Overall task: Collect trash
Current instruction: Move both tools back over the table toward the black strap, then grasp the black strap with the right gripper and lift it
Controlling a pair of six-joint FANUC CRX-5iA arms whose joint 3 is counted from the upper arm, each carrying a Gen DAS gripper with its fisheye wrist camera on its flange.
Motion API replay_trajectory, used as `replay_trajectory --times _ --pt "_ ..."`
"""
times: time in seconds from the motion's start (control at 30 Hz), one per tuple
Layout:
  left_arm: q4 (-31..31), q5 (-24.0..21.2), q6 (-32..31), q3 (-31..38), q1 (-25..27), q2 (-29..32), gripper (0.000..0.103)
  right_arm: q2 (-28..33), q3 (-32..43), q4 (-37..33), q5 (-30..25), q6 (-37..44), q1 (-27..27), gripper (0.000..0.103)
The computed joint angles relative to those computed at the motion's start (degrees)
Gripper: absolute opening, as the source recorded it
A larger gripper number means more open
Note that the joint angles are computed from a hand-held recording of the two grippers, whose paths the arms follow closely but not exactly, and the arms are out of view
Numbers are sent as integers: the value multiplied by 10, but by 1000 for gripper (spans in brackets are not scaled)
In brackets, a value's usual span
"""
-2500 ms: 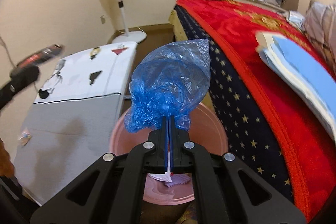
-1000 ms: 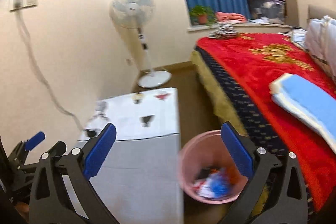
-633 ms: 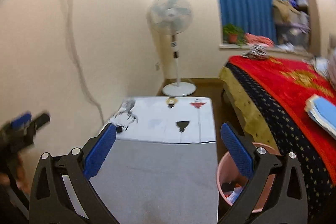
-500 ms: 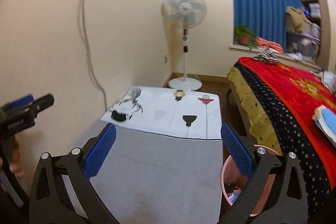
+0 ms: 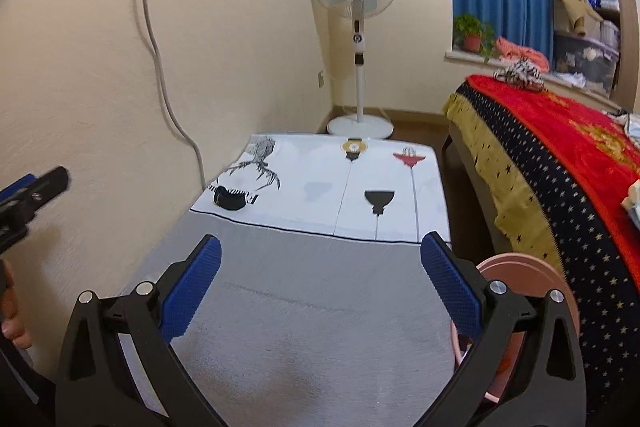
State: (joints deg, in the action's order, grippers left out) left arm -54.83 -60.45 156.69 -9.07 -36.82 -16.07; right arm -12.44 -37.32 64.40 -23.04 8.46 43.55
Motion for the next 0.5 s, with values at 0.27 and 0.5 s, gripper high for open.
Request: replay_trajectory --times 0.27,0.5 --pt "-31 -68 12 18 -12 16 95 145 120 -73 62 94 -28 98" --pt "-29 -92 5 35 -2 37 95 289 259 -238 78 303 -17 93"
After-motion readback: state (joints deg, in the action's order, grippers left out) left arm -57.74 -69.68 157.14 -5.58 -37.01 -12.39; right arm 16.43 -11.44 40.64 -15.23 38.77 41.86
